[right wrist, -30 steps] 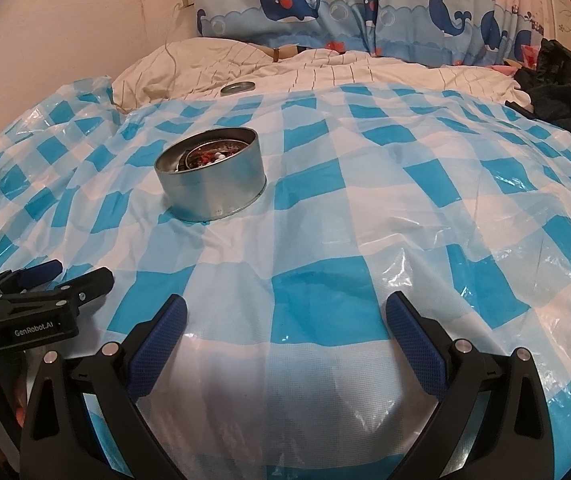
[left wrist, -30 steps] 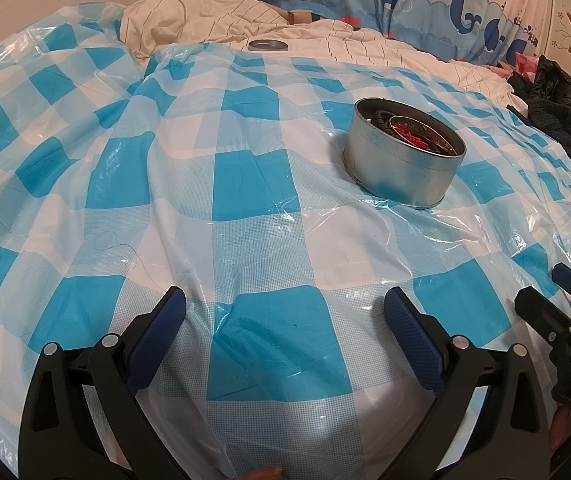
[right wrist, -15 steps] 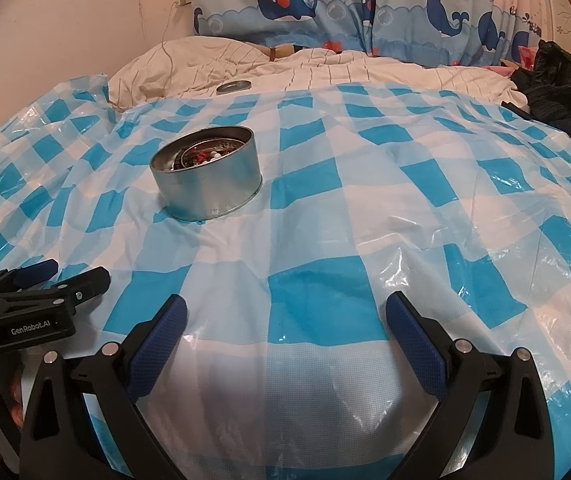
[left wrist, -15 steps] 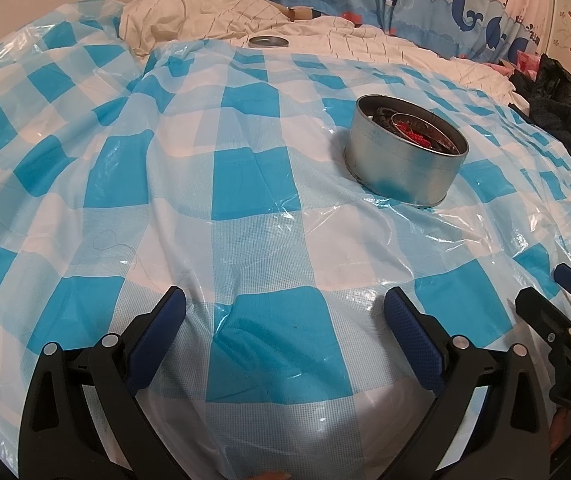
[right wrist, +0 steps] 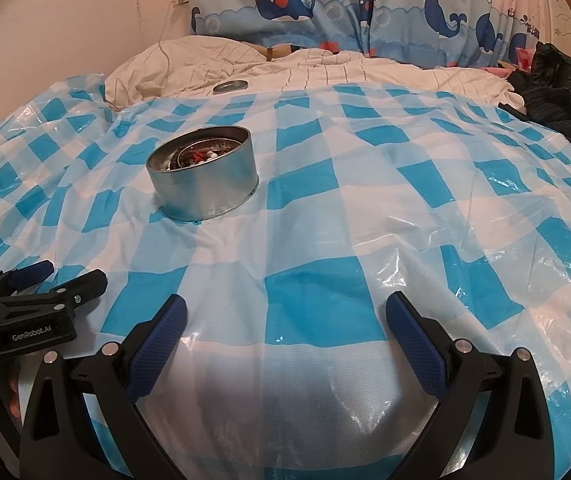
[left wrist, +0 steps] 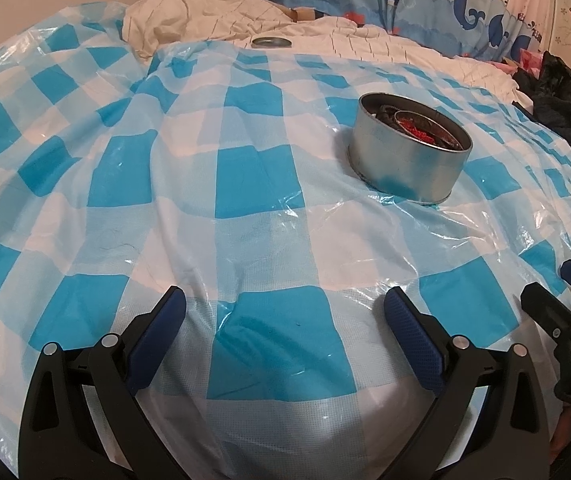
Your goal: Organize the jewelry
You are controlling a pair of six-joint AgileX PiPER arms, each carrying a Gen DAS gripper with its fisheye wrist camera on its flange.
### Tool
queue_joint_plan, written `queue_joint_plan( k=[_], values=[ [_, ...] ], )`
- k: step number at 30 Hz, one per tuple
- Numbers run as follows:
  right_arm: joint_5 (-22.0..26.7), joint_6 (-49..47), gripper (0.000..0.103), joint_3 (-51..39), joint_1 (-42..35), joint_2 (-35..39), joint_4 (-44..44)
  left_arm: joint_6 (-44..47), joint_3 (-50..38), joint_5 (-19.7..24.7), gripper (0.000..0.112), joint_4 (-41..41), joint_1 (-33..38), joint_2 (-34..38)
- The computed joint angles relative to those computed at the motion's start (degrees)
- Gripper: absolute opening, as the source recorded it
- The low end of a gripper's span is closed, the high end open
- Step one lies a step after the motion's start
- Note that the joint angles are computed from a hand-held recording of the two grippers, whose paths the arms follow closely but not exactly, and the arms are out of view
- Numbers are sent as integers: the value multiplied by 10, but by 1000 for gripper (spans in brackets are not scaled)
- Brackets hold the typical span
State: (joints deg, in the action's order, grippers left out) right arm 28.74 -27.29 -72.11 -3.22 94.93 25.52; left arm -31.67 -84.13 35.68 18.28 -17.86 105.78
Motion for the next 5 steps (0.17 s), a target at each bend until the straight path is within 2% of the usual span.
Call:
queue_joint_plan(
  k=[5],
  values=[
    [-2,7,96,0,1,0,-7,5,-17,14,95,0,0,9]
  ],
)
